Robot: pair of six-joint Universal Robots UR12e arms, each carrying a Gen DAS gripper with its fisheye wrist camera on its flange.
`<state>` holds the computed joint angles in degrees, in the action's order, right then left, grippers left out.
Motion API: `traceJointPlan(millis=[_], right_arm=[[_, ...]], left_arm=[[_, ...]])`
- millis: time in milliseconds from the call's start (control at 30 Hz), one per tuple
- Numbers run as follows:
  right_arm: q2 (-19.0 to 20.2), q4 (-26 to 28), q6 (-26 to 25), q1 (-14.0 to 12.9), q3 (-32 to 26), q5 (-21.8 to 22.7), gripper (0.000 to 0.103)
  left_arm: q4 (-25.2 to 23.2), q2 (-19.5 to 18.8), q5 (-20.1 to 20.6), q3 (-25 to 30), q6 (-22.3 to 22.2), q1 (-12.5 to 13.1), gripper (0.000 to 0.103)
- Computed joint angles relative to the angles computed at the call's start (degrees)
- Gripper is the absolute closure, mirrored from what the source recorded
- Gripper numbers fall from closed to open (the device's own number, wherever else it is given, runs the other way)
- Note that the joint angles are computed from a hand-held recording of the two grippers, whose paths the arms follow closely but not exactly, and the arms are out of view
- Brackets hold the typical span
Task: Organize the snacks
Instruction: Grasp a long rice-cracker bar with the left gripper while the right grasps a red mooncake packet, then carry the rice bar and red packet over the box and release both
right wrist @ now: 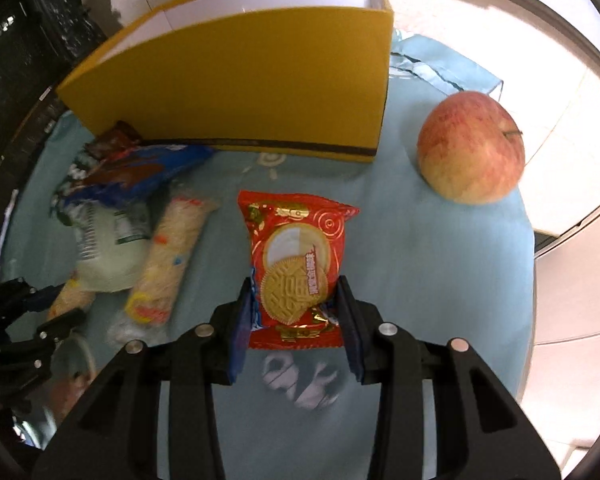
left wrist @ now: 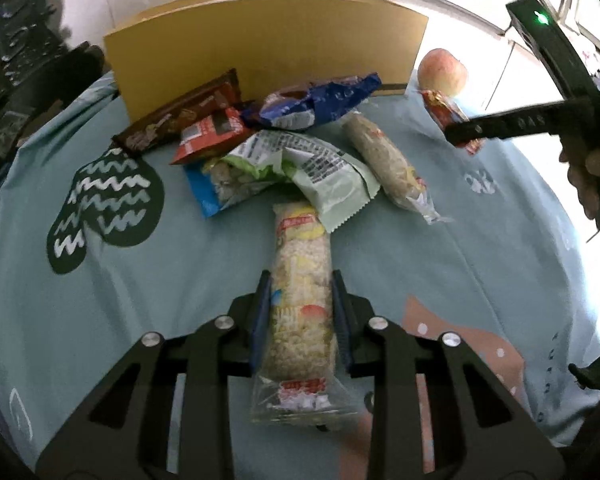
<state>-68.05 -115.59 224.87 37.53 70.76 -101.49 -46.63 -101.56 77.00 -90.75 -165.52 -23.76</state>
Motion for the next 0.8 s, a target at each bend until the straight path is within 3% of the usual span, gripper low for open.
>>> traceJointPlan(millis=[400,800], right_arm=[[-0.8,-3.2,1.3,1.8,-1.5,-0.6,0.063],[-0.6,-5.5,-0.4,2.5,-4.7,-2.8,0.063]], left_arm=[[2.5,2.6,-1.2,-0.5,-3.8,0.7,0.075],[6.1,2.7,0.5,1.8,-6.7,0.0,0.074]])
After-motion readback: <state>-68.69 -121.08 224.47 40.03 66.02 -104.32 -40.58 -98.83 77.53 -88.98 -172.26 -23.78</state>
